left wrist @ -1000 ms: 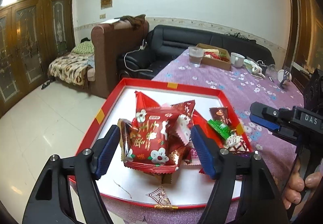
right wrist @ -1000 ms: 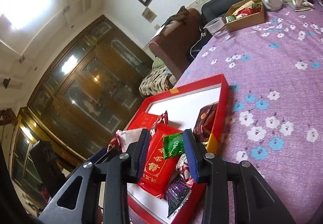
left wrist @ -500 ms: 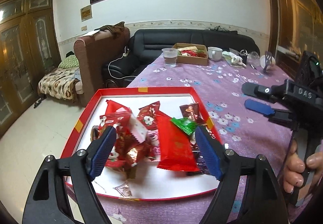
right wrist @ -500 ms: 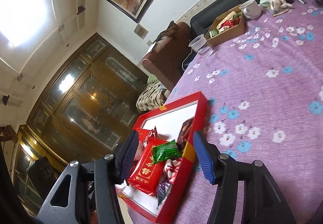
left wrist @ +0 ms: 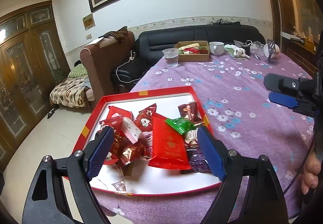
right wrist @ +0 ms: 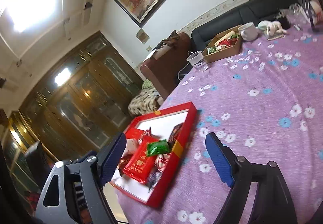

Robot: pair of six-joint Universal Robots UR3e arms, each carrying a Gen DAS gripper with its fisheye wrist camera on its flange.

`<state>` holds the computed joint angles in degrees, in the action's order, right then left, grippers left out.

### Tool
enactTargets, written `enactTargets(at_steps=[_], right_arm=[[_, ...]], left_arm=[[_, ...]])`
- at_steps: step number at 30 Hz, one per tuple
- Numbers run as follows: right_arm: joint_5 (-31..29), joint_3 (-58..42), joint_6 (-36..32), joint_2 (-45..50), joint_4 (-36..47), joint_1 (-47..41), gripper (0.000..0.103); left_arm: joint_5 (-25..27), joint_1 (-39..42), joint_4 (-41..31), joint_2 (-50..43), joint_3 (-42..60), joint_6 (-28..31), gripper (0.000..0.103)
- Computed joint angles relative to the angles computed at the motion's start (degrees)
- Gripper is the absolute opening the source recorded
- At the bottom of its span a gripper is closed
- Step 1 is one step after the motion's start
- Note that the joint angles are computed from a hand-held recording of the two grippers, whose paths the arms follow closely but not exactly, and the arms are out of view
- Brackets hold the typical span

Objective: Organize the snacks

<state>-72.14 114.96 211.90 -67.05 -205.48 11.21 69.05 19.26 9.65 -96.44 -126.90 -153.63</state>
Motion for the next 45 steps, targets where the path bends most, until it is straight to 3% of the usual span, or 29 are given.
enactTargets(at_steps=[7, 19, 32, 39, 45], right_arm=[[-4.18, 3.56, -3.76, -5.22, 2.71, 0.73, 0.084], [-4.51, 5.35, -4.14, -7.73, 2.2, 0.09, 0.085], [-11.17, -6.83, -5.9, -1.06, 6.38, 10.52, 0.085], [-19.83, -14.49, -8.69, 4.52, 8.93, 17.92, 0.086], [-21.64, -18.63, -11.15, 6.85, 11.88, 20.5, 0.086]], left_arm=[[-0.07, -1.31, -3.91, 1.83, 0.79, -0.95, 0.085], [0.44, -1.89, -5.76, 2.63, 1.55, -1.8, 0.085], [-1.36, 2.95, -5.13, 2.6, 0.86, -2.59, 0.085], [0.32, 7.18, 5.34, 1.44, -4.33, -5.47, 0.085], [-3.27, 11.98, 2.71, 2.53, -5.56, -6.58, 0.085]])
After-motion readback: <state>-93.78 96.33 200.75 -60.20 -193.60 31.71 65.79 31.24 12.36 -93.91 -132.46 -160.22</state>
